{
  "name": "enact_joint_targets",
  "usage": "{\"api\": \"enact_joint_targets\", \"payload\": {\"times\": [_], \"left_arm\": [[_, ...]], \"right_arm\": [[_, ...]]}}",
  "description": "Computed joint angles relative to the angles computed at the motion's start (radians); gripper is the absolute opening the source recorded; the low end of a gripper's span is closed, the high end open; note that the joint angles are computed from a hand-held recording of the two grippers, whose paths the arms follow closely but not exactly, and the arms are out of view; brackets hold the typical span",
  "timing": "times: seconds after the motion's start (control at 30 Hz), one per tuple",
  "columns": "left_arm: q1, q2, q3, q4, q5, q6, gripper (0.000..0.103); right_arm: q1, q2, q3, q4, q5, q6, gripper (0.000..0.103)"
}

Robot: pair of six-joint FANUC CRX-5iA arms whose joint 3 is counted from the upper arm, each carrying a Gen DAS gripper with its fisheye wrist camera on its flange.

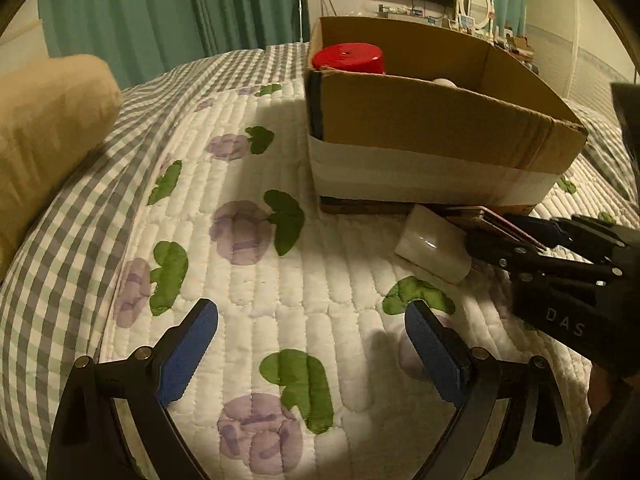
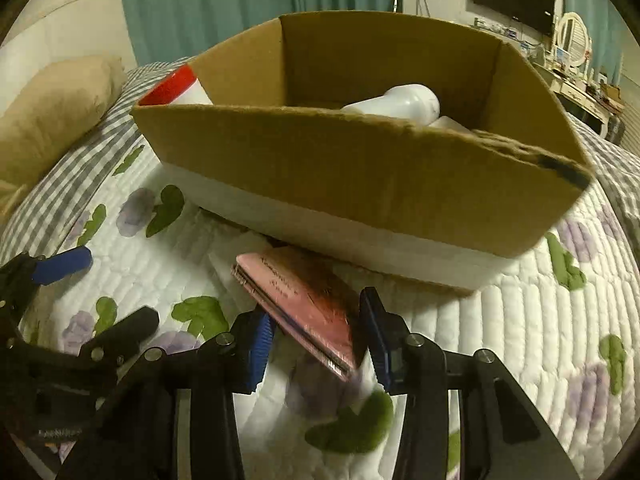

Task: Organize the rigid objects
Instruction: 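Grasp the pink card case with right tool while left tool grasps white block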

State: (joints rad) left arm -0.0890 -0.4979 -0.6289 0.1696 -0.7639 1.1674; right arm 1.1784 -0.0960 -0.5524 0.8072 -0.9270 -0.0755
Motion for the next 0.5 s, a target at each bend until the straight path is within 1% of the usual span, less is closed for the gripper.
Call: {"api": "enact_joint_targets", "payload": {"times": [0.03,0.1,0.17,0.2,0.23,0.37,0.47,0.5], "left_arm": [[-0.006,0.003,0.005,-0.011,-0.001,0.008,0.096],[-0.011,0.007,0.010,-0.015,-0.005,0.012,0.096],[-0.017,0.014,0.014,-0.014,-0.003,0.011,0.096],[-0.020,0.015,0.015,-0.010,-0.001,0.007,0.096],[-0.027,0.019,0.018,-0.005,0.002,0.003,0.096],[-0.052,0.045,0.029,0.037,0.011,-0.022,0.096],[-0.083,0.077,0.040,0.053,0.033,-0.023,0.096],[-0.097,0.091,0.045,0.053,0.042,-0.018,0.096]], "right_arm": [[-0.005,0.000,0.000,-0.004,0.009,0.013,0.042],[-0.004,-0.007,-0.004,0.001,0.011,0.009,0.033],[0.017,-0.018,-0.015,0.023,-0.015,-0.023,0.020],[0.032,-0.028,-0.024,0.034,-0.029,-0.052,0.017],[0.058,-0.045,-0.040,0.054,-0.059,-0.108,0.011],[0.141,-0.113,-0.093,0.083,-0.150,-0.298,0.009],[0.187,-0.128,-0.099,0.076,-0.252,-0.362,0.009],[0.177,-0.121,-0.090,0.078,-0.260,-0.368,0.009]]}}
